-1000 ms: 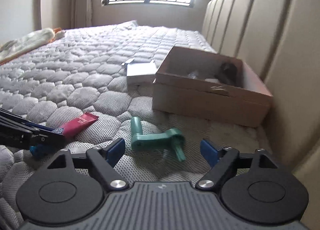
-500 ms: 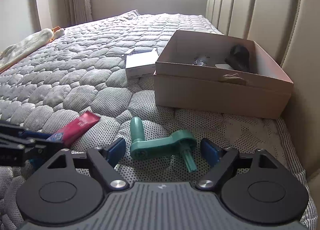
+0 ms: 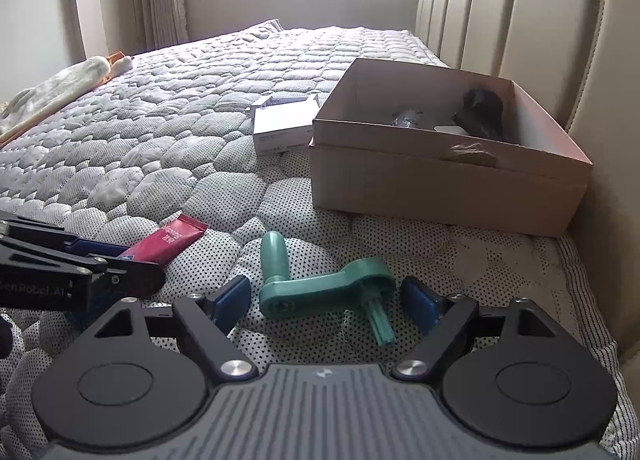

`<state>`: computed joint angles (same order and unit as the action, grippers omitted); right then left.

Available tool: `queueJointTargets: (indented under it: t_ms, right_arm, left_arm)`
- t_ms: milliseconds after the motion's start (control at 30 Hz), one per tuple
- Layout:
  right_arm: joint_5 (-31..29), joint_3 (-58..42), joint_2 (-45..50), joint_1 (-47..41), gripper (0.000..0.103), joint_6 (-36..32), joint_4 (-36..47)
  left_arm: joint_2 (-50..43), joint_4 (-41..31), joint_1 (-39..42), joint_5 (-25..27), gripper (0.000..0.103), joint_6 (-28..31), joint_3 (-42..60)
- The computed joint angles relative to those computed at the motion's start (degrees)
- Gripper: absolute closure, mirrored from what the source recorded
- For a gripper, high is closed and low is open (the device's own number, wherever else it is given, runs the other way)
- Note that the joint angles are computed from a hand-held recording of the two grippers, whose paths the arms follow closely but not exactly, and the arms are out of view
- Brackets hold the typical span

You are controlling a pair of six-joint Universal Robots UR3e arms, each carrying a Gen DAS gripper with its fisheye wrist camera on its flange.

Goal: Organize rigid objects
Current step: 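Grasp the green plastic part with the right tool while the left holds the toothpaste, then drop the toothpaste tube into the pink box with the left tool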

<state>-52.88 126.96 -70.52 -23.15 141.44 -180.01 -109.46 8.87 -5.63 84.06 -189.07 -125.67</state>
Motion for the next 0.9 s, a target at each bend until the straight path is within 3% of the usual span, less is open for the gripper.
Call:
queueJointTargets:
  t_ms: [100,367,533,733,800,900]
  right_arm:
    - [0.55,-0.25,-1.04,-0.18,0.032,-1.16,2.19]
    - [2.46,5.92,-10.86,-5.73,0.032,-4.63,6.81]
    - [7.80,14.69,-21.64,-15.39,0.032,-10.80,10.82]
    - [13.36,17.95,-30.95,-26.32,0.032,-20.91,26.33]
    - [13.66,18.25,-30.94,-27.98,0.032,-21.65,27.22]
    - [14.20,18.23,-31.52,-30.00,0.032,-23.27,30.54]
  left_arm:
    - [-0.89,1.34,-0.50,0.56,0.065,1.51,0.16]
    - [-1.26,7.06,1.81,-2.87,0.065,1.45,-3.56]
    - [0.47,-2.61,-0.52,0.62,0.065,1.11,1.22]
    - [0.59,-16.29,-4.82,7.16,0.065,2.46,10.01]
    - [0.75,-18.36,-4.83,7.30,0.066,1.15,11.16]
    - [0.90,-15.61,-5.27,8.02,0.068,0.25,9.64]
